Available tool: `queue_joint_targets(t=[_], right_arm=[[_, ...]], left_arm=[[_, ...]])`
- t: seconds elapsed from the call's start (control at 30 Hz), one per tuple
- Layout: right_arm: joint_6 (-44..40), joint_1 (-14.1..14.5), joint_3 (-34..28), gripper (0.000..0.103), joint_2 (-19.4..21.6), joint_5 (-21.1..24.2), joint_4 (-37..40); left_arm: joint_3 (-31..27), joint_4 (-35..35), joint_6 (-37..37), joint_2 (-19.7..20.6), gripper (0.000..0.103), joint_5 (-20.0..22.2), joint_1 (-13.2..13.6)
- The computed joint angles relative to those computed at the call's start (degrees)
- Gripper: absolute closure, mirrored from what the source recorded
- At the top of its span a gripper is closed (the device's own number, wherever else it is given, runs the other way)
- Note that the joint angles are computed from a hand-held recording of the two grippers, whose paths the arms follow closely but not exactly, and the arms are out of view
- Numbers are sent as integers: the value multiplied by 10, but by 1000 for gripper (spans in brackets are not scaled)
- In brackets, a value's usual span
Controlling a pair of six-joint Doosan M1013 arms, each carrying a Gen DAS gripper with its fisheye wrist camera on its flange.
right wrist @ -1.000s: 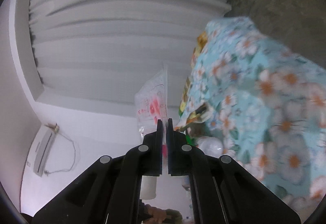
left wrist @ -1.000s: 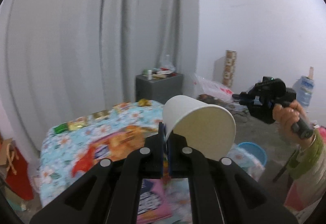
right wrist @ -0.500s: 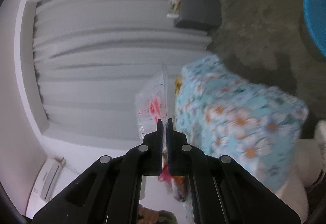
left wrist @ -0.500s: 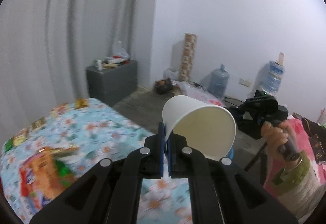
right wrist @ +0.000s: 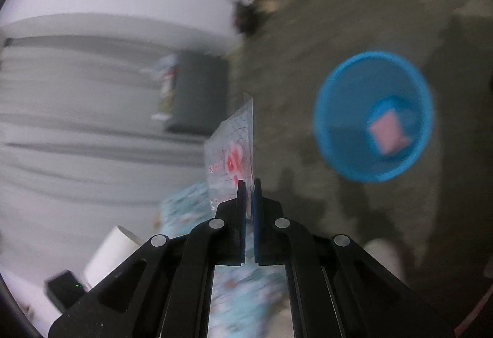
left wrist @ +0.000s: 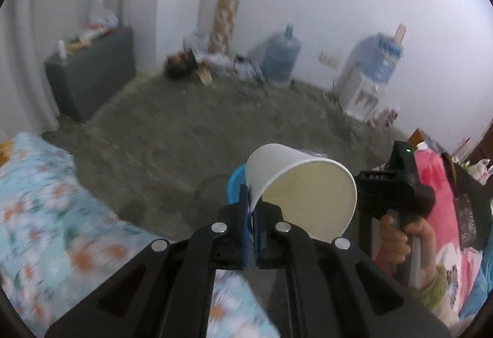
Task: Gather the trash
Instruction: 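Carry the paper cup and plastic bag to the blue wastebasket and release both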
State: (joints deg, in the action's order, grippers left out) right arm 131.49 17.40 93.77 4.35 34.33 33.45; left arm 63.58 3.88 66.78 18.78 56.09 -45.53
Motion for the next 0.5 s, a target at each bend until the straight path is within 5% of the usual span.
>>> queue_joint_targets(t=[0.33, 0.37, 0.43, 0.5], right_arm=[[157, -21, 9, 96, 47, 39, -133], [160, -25, 7, 89, 53, 43, -137], [176, -28, 2, 54, 67, 57, -154], [202, -29, -4, 49, 83, 80, -184]], left_arm=[[-187, -79, 71, 177, 100, 133, 10], [-206, -88, 77, 194, 98, 148, 12], [-235, -94, 73, 221, 80, 177, 15], [-254, -83, 59, 240, 66, 195, 14]])
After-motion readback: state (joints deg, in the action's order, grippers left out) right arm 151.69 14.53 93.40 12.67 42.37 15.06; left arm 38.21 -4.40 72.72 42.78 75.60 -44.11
